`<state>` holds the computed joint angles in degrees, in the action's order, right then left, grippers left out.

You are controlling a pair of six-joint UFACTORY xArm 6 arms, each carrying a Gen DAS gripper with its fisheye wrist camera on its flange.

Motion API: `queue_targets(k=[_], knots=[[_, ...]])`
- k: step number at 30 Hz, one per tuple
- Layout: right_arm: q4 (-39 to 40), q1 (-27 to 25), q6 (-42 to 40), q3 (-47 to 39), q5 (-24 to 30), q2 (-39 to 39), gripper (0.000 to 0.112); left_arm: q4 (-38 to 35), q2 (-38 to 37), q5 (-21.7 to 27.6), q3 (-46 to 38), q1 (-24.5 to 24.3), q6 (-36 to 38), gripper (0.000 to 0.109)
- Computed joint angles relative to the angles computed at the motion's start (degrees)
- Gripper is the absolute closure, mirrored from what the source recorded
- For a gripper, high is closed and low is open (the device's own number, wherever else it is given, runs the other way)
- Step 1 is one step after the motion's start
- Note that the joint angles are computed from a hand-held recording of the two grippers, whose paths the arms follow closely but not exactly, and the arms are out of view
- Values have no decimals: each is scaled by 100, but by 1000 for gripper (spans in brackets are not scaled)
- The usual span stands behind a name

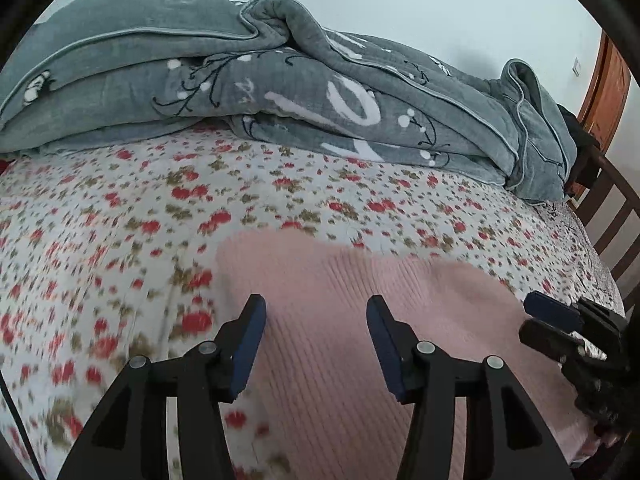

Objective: Fold small clothes

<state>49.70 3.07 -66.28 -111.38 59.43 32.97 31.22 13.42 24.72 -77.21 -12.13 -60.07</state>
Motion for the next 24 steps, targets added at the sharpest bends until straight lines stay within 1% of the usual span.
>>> queue_targets(k=[1,3,6,9,10,11,12,14,15,17,18,20,22,24], knots=[[133,9,-361,541,-258,-337,80,20,-120,-10,142,-60,-84,58],[308,43,-915,1332,-745,-784,80,149,-293,9,330,-164,-271,58],[793,187,-1753,2333,-1840,-1204,81,483,-542,72,587,-335,-676,56],[1421,394,-2654,2935,-2673,-1524,81,700,-722,30,775,-481,-1005,55],[1424,452,-2720,3006,-2817,-1571,81,799,-764,43,809,-532,-1090,54],[1410,489,-2714,3049,-2899,-1613,81,970,-807,45,843,-597,-1204,53],[1366,480,-2621,3038,-2863,-1627,81,1111,-834,41,870,-638,-1315,50],[1140,357,-2190,2901,-2510,-1607,81,1318,-833,63,891,-735,-1447,44],[1078,242,-1939,2797,-2218,-1589,81,1413,-791,191,838,-788,-1495,44],[1072,108,-1704,2797,-1953,-1644,81,1712,-697,453,751,-899,-1668,42],[1057,43,-1583,2758,-1824,-1635,81,1781,-665,487,738,-924,-1718,41],[948,26,-1447,2761,-1777,-1625,81,1923,-622,531,738,-956,-1934,41],[876,70,-1409,2830,-1891,-1628,79,2031,-614,521,750,-965,-2097,40],[976,98,-1509,2925,-1987,-1659,79,2077,-629,469,794,-949,-2202,40]])
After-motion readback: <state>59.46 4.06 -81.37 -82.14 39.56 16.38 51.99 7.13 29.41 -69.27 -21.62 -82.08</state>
